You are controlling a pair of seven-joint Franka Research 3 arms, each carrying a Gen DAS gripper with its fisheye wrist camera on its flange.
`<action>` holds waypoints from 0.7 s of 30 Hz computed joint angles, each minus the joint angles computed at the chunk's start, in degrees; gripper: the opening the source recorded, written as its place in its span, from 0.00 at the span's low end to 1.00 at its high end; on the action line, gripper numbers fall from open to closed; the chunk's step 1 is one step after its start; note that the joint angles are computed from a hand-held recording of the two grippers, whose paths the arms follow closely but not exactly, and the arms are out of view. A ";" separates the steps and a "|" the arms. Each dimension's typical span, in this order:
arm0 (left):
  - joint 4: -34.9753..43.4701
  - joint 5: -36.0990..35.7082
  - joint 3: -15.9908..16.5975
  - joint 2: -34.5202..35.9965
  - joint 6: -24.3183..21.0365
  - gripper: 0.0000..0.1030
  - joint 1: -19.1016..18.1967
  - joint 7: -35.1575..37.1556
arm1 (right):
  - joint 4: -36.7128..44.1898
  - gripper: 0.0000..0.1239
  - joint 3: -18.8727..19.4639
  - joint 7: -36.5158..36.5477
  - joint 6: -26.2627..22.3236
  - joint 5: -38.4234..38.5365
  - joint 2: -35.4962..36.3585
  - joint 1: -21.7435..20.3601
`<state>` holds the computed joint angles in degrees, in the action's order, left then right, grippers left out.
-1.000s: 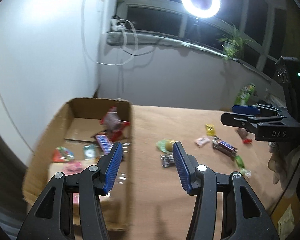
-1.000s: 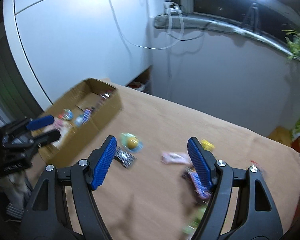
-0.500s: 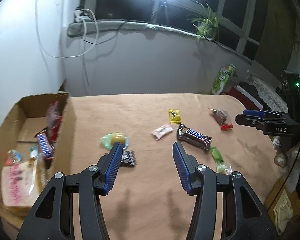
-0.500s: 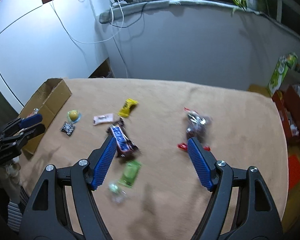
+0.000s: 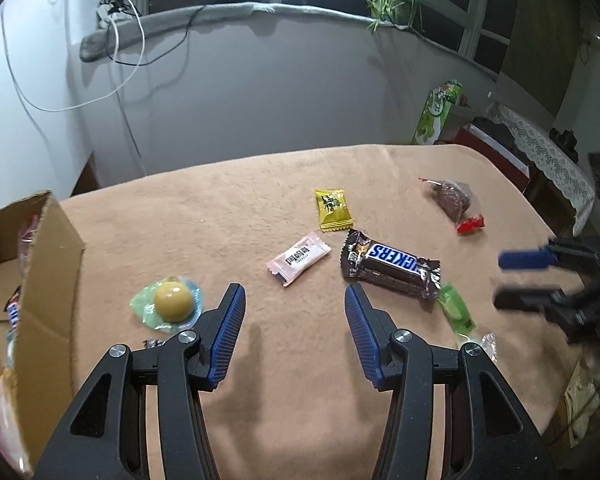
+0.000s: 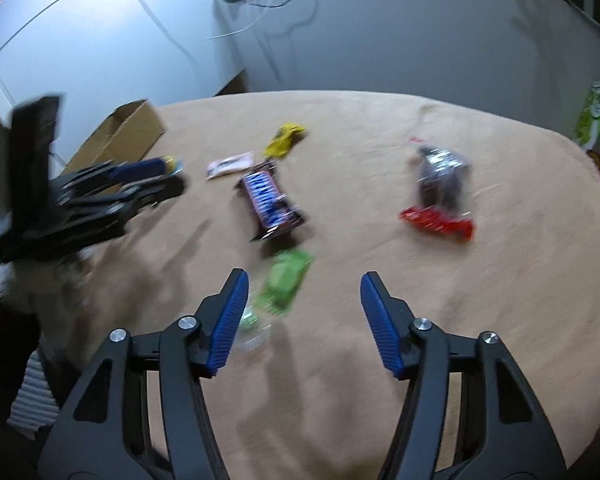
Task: Organize snacks
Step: 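Move both tools back over the remaining snacks on the table, then grasp the pink wrapper candy with the left tool while the right tool grasps the clear green candy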
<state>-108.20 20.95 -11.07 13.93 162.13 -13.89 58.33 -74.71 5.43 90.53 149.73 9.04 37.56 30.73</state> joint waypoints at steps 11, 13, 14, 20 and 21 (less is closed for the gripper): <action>7.45 3.21 1.21 6.07 -3.76 0.49 -1.76 4.17 | 0.10 0.40 1.29 -4.54 -2.94 0.04 0.97 1.28; 8.66 4.22 1.68 7.07 -4.39 0.49 -1.99 4.41 | 0.22 0.38 1.19 -4.74 -3.04 0.10 1.14 1.35; 9.35 3.83 1.40 7.68 -4.85 0.49 -1.70 5.21 | 0.27 0.38 1.16 -4.81 -3.08 0.13 1.21 1.36; 11.10 0.72 -0.09 9.38 -5.68 0.49 -0.53 10.50 | 0.09 0.38 0.59 -4.57 -3.02 -0.41 0.97 1.93; 11.30 0.39 -0.18 9.53 -5.62 0.49 -0.50 11.01 | 0.18 0.38 0.42 -4.47 -2.91 -0.78 1.03 2.19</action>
<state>-96.90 21.34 -11.25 23.45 156.51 -14.39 69.34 -74.54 5.86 86.07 146.82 8.26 38.58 32.92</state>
